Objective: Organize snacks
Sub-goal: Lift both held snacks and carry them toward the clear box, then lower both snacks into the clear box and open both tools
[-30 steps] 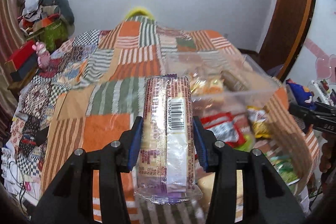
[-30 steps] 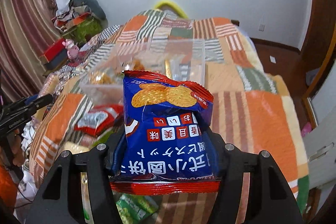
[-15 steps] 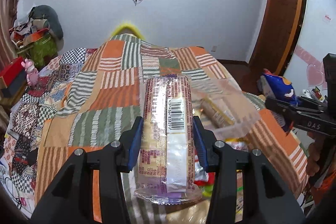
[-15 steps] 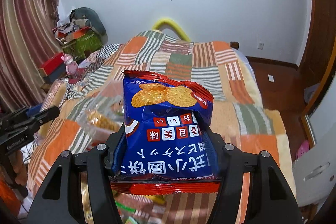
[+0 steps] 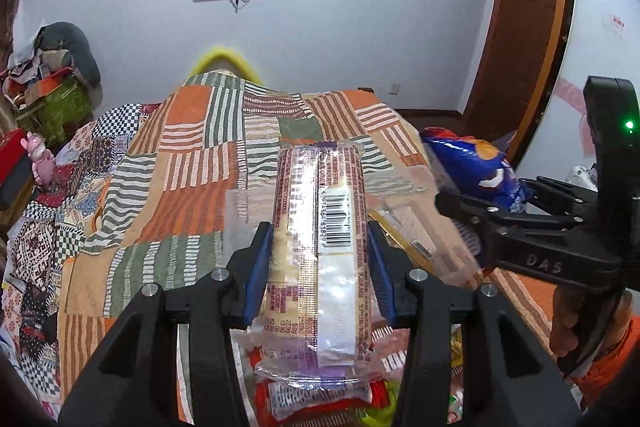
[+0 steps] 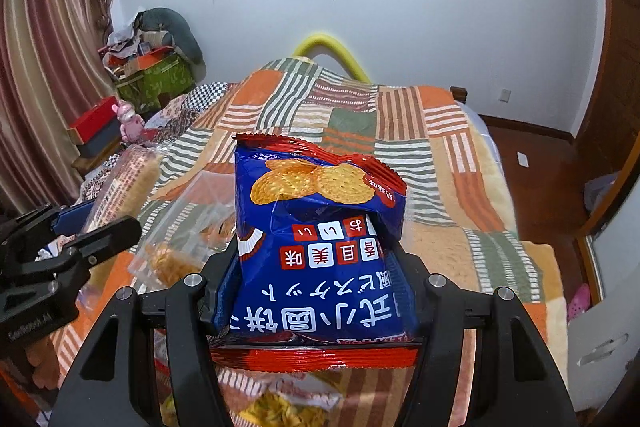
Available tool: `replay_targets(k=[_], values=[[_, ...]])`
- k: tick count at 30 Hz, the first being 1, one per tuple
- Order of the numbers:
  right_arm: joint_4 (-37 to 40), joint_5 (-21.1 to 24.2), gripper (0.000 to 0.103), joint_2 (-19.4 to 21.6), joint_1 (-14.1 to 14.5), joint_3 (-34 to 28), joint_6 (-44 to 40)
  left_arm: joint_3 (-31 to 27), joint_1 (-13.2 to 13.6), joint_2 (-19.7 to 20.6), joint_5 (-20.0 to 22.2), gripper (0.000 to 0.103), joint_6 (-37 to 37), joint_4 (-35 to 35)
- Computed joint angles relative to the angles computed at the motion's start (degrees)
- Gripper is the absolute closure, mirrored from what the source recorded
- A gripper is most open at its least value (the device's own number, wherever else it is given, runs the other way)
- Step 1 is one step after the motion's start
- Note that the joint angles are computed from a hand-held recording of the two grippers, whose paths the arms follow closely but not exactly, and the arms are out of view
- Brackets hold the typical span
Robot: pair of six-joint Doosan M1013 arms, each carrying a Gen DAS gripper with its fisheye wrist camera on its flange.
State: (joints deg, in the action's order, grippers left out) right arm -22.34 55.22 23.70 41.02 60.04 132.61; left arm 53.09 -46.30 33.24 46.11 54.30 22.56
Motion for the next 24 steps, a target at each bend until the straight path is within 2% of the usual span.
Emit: replay_targets(k=[12,22,24], values=[[7.65,2.25,0.044,3.41,-2.07,-2.79,-4.90,-6.93,1.52,5.18,4.60,0.058,4.95,-6.05],[9.59,3.92,0.044,4.32,-2.74,-3.46,-7.62,-9.69,2.38,7.67,7.00,0.058,6.54,-10.20],[9.70,3.98,0.044,4.33,-2.80,-3.43,-7.70,-9.34,2.16,7.67,6.55,0.058,5.77,-8.89]])
